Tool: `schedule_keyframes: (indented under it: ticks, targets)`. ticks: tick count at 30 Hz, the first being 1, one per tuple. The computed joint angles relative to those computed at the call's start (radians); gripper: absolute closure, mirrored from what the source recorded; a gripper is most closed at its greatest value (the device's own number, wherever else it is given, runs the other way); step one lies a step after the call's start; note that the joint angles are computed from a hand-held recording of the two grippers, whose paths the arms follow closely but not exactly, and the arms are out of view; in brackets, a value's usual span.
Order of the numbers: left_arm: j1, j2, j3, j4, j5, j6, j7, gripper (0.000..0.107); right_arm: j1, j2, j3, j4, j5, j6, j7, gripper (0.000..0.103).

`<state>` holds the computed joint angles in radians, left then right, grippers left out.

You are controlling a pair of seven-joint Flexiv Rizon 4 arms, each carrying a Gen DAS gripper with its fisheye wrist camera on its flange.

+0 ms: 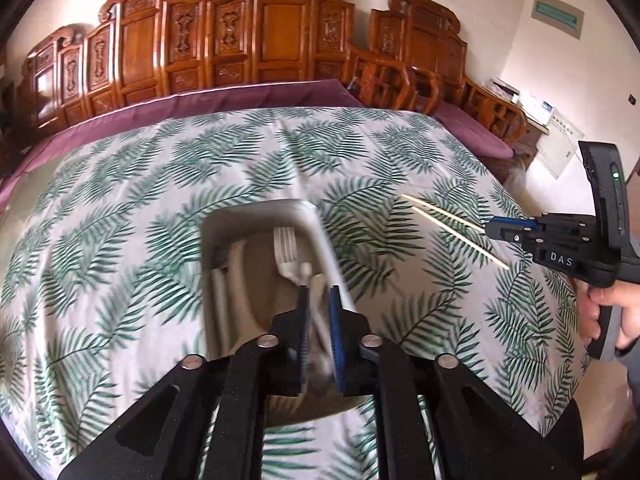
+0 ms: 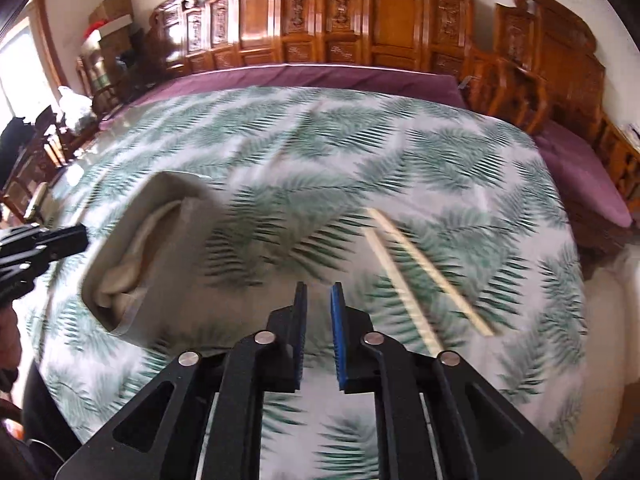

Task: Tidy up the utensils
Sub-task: 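Lower the metal fork into the grey tray and open the right tool, then grasp one wooden chopstick from the tablecloth with the right tool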

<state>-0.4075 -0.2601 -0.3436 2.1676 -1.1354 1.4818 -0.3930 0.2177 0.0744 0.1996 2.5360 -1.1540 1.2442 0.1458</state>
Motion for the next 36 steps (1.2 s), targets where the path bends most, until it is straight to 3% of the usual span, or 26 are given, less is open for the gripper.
schedule_keyframes:
  ticks: [1,3,6,11,13,19,24,27,29,36]
  targets:
    - [-0.004,-0.009,-0.012,-0.008,-0.013,0.008,0.010,0.082,-0.015,0.011,-0.011,0.017,-0.012,0.010,-0.007,0.089]
    - [-0.019,-0.026,-0.012,-0.023,0.012,0.013,-0.010,0.081,-0.047,0.025,-0.029,0.045,-0.037,0.029,-0.019,0.088]
    - [-0.024,-0.057,-0.018,-0.050,0.090,0.016,-0.067,0.077,-0.109,0.016,-0.065,0.070,-0.121,0.080,-0.014,0.076]
    - [-0.026,-0.108,-0.024,-0.087,0.238,0.023,-0.173,0.066,-0.175,-0.066,-0.117,0.063,-0.210,0.131,-0.060,0.076]
    - [-0.023,-0.124,-0.032,-0.098,0.284,0.022,-0.205,0.066,-0.197,-0.104,-0.136,0.052,-0.240,0.165,-0.069,0.075]
    - [-0.021,-0.149,-0.031,-0.114,0.418,0.001,-0.302,0.066,-0.234,-0.182,-0.165,0.024,-0.242,0.226,-0.143,0.076]
    - [-0.010,-0.169,-0.034,-0.129,0.503,-0.004,-0.374,0.066,-0.203,-0.225,-0.160,0.003,-0.112,0.216,-0.287,0.076]
    - [-0.005,-0.180,-0.034,-0.139,0.551,-0.007,-0.416,0.066,-0.193,-0.239,-0.187,-0.006,-0.128,0.241,-0.292,0.080]
    - [-0.005,-0.187,-0.032,-0.149,0.585,-0.013,-0.445,0.066,-0.193,-0.248,-0.205,-0.011,-0.163,0.258,-0.271,0.090]
    - [-0.009,-0.215,-0.032,-0.183,0.700,-0.031,-0.536,0.066,-0.248,-0.224,-0.207,0.015,-0.295,0.300,-0.159,0.097]
